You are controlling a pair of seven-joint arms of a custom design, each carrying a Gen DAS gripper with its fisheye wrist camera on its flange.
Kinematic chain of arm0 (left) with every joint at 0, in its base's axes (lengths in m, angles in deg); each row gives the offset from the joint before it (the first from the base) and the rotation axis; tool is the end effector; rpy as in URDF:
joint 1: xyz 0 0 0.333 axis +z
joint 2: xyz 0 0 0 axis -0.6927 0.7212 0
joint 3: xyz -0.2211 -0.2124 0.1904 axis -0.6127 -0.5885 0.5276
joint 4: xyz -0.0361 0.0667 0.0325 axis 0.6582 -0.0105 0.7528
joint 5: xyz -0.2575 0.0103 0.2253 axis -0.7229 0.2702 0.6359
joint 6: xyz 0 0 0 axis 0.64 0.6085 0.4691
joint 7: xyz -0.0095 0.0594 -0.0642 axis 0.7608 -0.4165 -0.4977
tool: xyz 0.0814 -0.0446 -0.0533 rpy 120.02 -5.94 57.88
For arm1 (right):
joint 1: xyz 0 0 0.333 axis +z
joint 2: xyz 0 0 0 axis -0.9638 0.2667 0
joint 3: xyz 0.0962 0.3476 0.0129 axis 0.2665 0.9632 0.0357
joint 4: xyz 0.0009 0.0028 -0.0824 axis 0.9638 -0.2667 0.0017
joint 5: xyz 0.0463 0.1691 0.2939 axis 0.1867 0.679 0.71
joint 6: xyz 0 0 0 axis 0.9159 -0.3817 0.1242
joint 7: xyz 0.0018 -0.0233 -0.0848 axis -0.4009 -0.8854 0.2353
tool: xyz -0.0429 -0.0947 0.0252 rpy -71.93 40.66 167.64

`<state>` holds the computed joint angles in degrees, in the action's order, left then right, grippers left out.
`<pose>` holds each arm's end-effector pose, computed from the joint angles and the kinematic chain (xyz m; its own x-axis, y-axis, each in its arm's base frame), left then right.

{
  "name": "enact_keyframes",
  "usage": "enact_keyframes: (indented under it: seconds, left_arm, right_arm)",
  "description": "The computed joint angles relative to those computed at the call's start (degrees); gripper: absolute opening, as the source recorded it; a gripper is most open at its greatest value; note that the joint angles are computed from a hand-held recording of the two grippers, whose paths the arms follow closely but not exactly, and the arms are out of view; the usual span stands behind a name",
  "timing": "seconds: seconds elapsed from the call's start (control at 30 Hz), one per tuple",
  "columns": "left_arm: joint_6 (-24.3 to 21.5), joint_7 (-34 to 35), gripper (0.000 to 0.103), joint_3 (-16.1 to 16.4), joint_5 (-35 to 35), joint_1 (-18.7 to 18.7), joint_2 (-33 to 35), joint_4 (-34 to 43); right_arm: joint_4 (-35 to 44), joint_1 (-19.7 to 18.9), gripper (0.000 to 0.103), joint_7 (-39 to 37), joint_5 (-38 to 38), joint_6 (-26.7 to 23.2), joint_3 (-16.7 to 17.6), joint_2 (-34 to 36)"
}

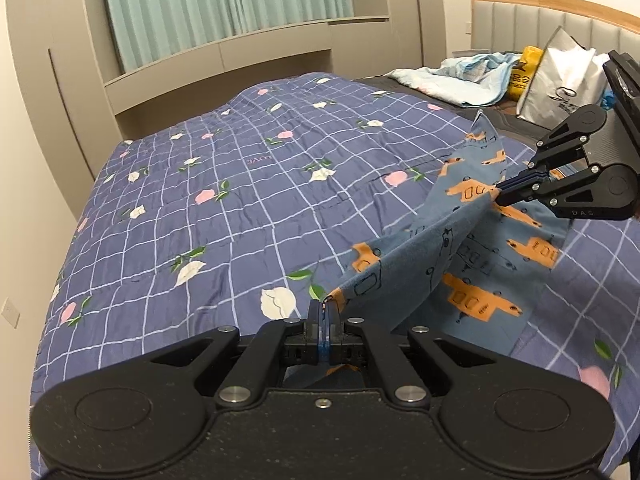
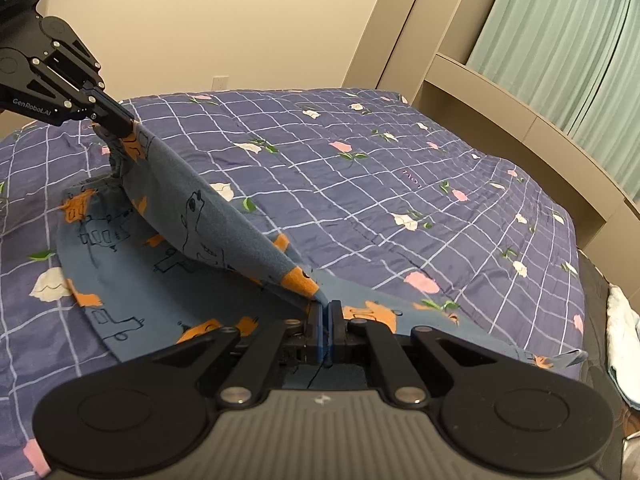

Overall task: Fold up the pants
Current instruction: 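Lift the hem with both grippers and fold it over toward the waistband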

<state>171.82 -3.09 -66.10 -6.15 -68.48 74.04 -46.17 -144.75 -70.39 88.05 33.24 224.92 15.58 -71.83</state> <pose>0.5631 -0.3260 0.5825 -0.3691 -0.9178 -0.1461 -0.5602 0.3451 -0.7530 0.6236 0.1723 0.5687 0.6827 -0.6578 0.3180 -0.2966 -0.6472 -0.7022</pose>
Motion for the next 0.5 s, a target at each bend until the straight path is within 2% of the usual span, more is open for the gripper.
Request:
enact_keyframes:
  seconds: [0.2, 0.3, 0.5]
  left_arm:
    - [5.86, -0.82, 0.000, 0.20, 0.79, 0.06, -1.58, -7.47]
    - [7.70, -3.94, 0.000, 1.98, 4.25, -1.54, -2.11, -10.42]
    - [8.53, -13.30, 0.000, 4.47, 16.59, -3.92, -2.83, -13.41]
  right_arm:
    - [-7.44, -2.23, 0.002, -6.12, 6.53, 5.84, 3.45, -2.33]
    - [-10.96, -3.55, 0.002, -10.04, 9.48, 9.43, 5.89, -2.80]
    - [-15.86, -10.76, 0.002, -16.54, 15.65, 16.47, 15.90, -2.63]
